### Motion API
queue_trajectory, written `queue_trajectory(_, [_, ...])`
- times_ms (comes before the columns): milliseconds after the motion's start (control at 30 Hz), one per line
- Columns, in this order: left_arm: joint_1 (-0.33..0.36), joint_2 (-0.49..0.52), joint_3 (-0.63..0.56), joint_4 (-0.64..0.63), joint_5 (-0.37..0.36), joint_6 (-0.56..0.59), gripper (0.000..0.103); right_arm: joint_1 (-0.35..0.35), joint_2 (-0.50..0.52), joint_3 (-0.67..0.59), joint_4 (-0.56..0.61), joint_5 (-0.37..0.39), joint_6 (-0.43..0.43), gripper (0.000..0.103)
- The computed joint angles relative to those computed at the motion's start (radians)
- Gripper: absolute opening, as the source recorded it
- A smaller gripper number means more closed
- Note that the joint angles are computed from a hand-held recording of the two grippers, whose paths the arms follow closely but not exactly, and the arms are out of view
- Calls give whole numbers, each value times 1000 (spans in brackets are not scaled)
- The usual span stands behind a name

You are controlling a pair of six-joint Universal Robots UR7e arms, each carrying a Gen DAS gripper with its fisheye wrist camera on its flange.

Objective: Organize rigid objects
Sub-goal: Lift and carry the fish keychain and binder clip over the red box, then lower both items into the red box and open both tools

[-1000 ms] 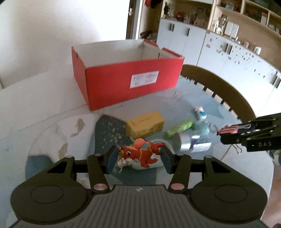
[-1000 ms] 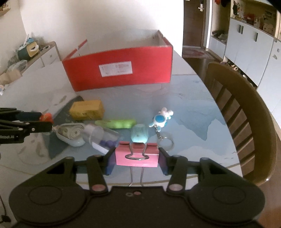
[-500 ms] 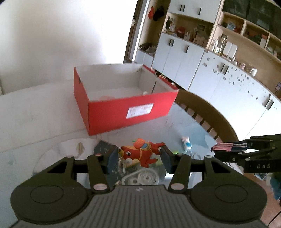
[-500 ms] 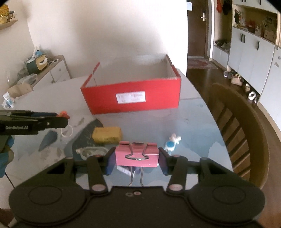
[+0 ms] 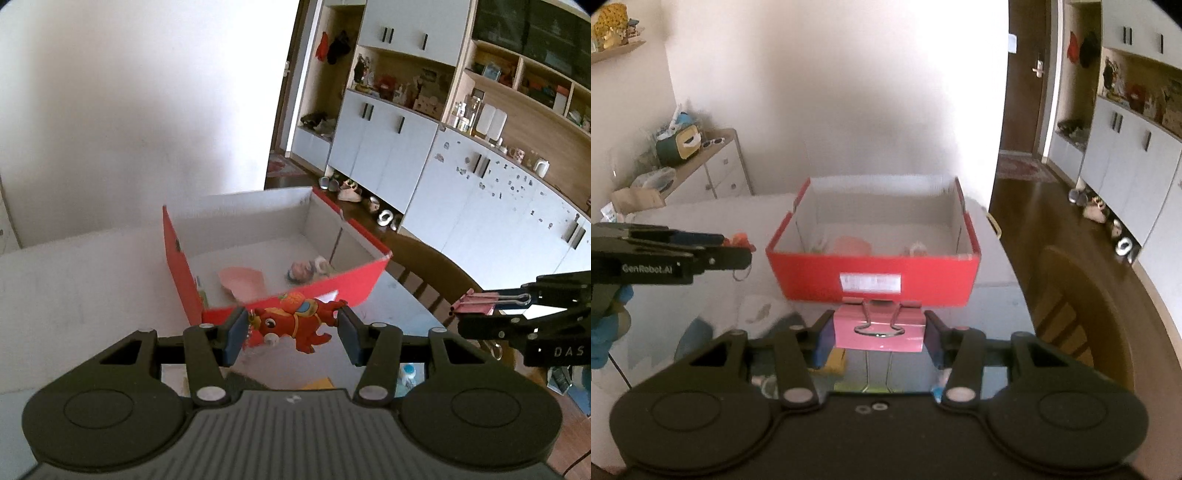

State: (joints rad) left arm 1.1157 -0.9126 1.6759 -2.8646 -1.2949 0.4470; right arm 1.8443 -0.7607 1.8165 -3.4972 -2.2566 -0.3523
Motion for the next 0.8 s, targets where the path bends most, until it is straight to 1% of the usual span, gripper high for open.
queue_trajectory(300, [-7, 89, -146, 33, 52, 35, 52, -23, 45, -132, 40, 19, -83, 49])
queue_trajectory(500, [-6, 170, -284, 83, 76, 44, 52, -38, 81, -222, 83, 35, -138, 49])
queue_trajectory(567, [-7, 197, -319, 84, 85, 58, 52, -46, 93, -252, 102, 40, -150, 49])
queue_trajectory(667, [-4, 243, -369, 74, 97, 114, 52, -62, 117, -292, 120, 44, -161, 49])
queue_trajectory(800, [-3, 308, -454, 107, 133, 119, 52, -83, 151, -355, 162, 51, -178, 49])
